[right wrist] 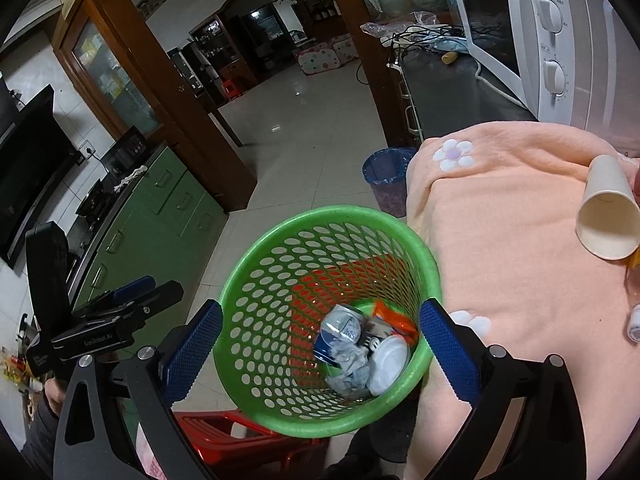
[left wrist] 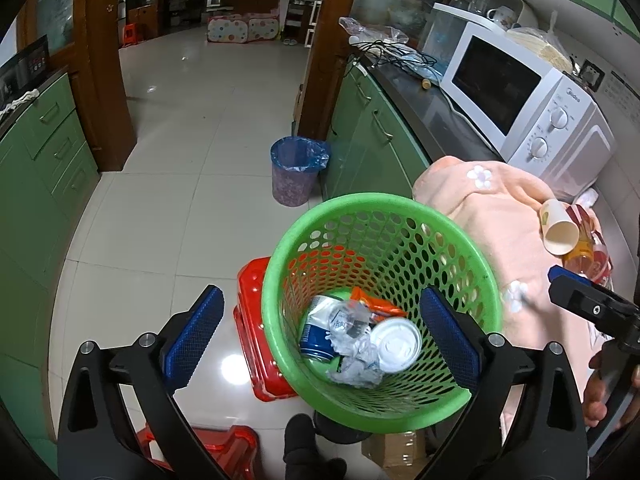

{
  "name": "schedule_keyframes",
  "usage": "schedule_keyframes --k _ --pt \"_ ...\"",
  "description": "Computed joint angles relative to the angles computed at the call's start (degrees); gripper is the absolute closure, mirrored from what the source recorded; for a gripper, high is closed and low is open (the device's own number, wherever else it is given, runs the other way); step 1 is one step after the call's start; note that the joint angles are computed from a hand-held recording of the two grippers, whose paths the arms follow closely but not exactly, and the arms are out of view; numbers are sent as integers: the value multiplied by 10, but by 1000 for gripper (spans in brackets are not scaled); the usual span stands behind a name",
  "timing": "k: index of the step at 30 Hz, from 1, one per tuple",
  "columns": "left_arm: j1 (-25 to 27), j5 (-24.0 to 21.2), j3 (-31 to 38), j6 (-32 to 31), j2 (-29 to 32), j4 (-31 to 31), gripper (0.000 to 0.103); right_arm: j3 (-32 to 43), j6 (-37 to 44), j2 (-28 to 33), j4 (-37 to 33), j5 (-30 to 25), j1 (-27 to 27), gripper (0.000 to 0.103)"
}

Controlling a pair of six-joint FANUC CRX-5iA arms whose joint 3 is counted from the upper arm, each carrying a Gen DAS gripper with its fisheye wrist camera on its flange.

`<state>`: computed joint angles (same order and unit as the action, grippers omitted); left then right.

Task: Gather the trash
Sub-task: 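Carry the lid and clear cup over the green basket and open both tools, then grasp the yellow snack bag with the right tool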

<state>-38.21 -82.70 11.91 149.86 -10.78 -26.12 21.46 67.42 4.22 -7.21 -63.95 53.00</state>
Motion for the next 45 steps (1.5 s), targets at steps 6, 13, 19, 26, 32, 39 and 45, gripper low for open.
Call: schedule_keyframes --k 6,13,19,26,32,39,45 --pt "-2 10 5 -4 7 6 6 -29 -6 -28 28 -1 3 7" --pt "-6 22 20 -15 28 21 6 -70 -24 -70 63 -2 -6 7" --pt "-11 30 37 -29 48 32 6 -107 -46 -107 102 -9 -20 7" --pt "-15 39 57 -45 73 47 6 -160 -88 -158 146 -20 -48 7" --pt "-19 42 79 -64 96 57 6 -201 -121 -202 188 -40 -88 7" --pt "-24 45 104 -80 120 65 6 -236 -144 -246 247 -71 -147 7" --pt "-29 42 145 -109 153 72 6 -260 -134 -263 254 -89 -226 7"
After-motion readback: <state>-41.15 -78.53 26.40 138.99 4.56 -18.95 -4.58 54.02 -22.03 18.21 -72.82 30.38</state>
